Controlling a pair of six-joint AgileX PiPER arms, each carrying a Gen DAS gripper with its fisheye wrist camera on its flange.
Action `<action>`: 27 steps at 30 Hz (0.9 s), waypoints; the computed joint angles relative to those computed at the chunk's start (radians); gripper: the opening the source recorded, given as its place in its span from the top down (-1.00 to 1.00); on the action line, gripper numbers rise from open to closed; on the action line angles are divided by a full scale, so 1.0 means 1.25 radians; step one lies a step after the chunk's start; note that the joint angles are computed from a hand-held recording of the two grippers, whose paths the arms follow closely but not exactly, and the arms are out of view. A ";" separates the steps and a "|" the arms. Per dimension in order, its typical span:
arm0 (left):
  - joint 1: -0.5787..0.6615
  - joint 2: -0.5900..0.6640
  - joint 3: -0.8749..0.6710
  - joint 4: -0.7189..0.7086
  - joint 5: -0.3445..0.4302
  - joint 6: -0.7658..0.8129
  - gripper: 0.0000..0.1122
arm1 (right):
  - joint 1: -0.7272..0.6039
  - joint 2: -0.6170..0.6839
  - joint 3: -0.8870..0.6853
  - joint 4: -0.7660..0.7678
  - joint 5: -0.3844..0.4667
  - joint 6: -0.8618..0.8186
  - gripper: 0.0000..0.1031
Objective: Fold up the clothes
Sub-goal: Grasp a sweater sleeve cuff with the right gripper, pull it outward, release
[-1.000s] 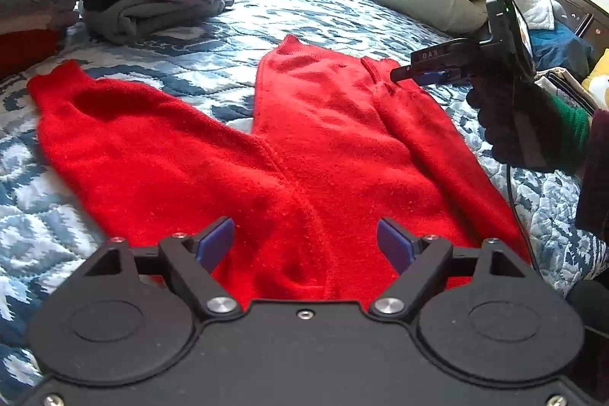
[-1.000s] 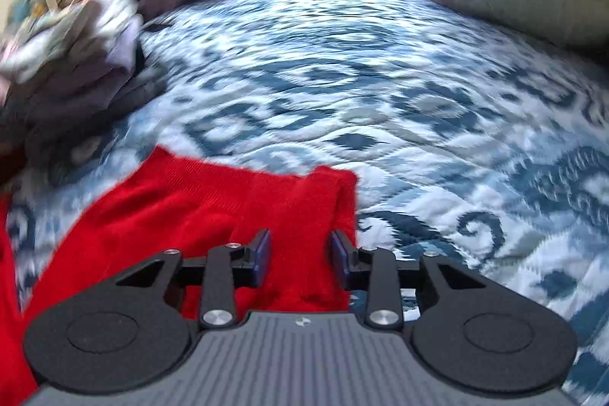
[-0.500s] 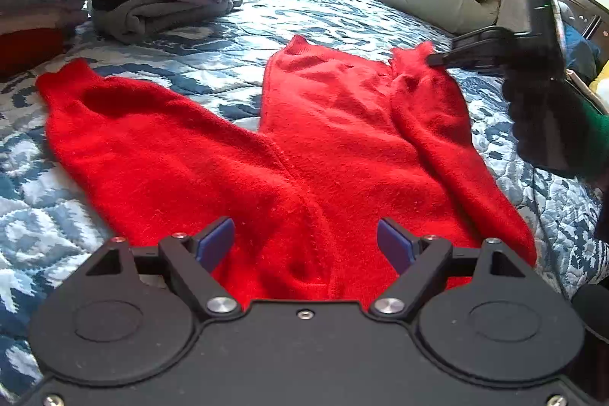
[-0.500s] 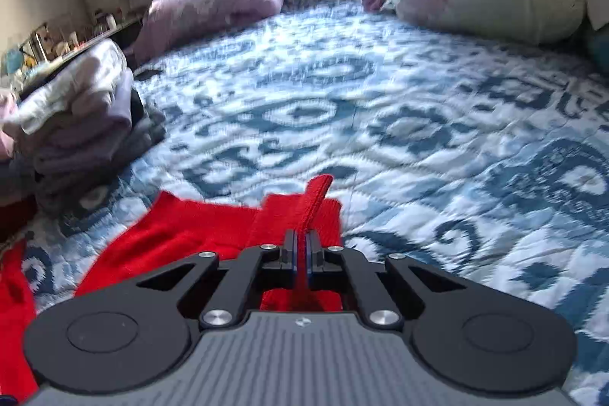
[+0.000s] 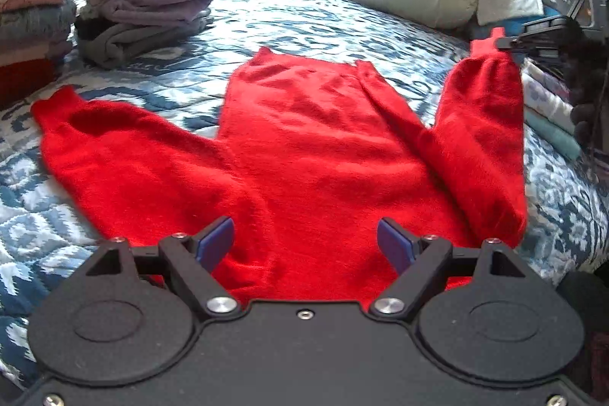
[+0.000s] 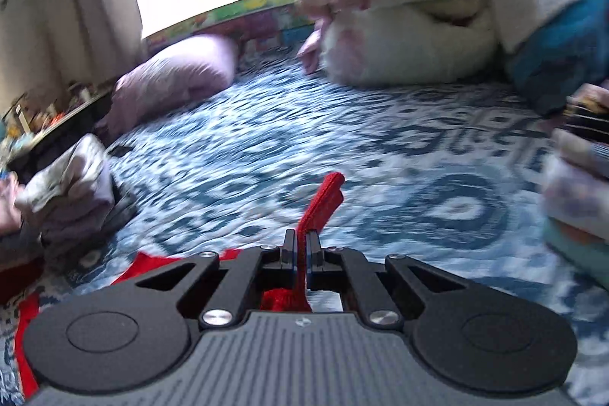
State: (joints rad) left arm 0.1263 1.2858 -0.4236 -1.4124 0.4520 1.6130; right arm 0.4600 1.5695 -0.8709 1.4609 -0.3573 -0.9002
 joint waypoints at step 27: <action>-0.346 0.003 0.032 -0.098 -0.206 0.012 -0.47 | -0.289 -0.181 0.376 -0.780 0.053 0.773 0.89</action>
